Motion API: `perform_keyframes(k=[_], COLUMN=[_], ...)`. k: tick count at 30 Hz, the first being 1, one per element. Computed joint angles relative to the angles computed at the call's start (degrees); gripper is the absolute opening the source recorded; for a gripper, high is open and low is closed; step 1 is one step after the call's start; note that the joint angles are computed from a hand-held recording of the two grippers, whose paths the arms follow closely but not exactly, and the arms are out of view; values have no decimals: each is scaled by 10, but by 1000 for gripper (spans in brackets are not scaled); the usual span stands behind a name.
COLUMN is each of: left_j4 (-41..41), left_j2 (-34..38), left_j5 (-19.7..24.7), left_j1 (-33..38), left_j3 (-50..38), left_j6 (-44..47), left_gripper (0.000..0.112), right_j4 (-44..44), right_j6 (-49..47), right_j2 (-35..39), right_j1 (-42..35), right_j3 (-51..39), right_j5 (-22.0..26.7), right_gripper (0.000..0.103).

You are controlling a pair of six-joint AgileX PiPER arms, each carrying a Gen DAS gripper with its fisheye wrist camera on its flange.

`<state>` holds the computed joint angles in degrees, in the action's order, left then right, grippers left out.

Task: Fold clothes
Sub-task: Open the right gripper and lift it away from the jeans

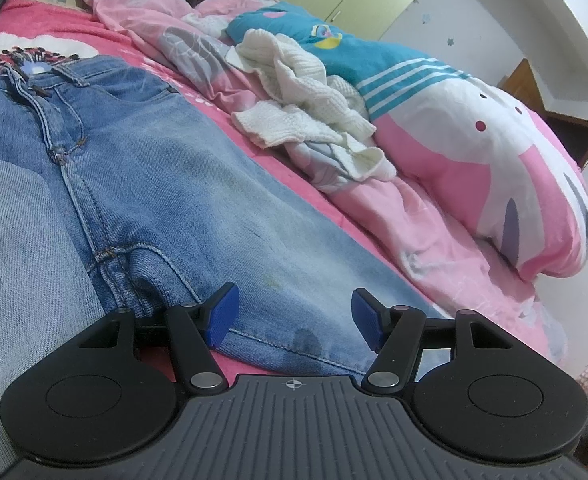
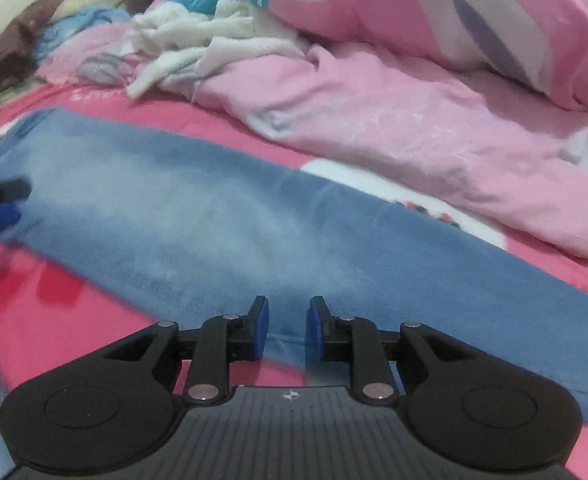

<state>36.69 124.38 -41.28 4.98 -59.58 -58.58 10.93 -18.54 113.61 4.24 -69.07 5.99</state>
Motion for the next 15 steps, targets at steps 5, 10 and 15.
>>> perform_keyframes(k=[5, 10, 15], left_j4=[2, -10, 129], left_j2=[-13, -94, -234], left_j5=[28, 83, 150], left_j1=[-6, -19, -11], left_j3=[-1, 49, 107], left_j6=[-1, 17, -131], left_gripper=[63, 68, 69], right_j4=[31, 265, 260], right_j6=[49, -129, -84], right_j2=[-140, -392, -559], right_j1=[-41, -131, -155], right_j3=[101, 296, 397], right_j5=[92, 132, 166], right_gripper=[25, 27, 33])
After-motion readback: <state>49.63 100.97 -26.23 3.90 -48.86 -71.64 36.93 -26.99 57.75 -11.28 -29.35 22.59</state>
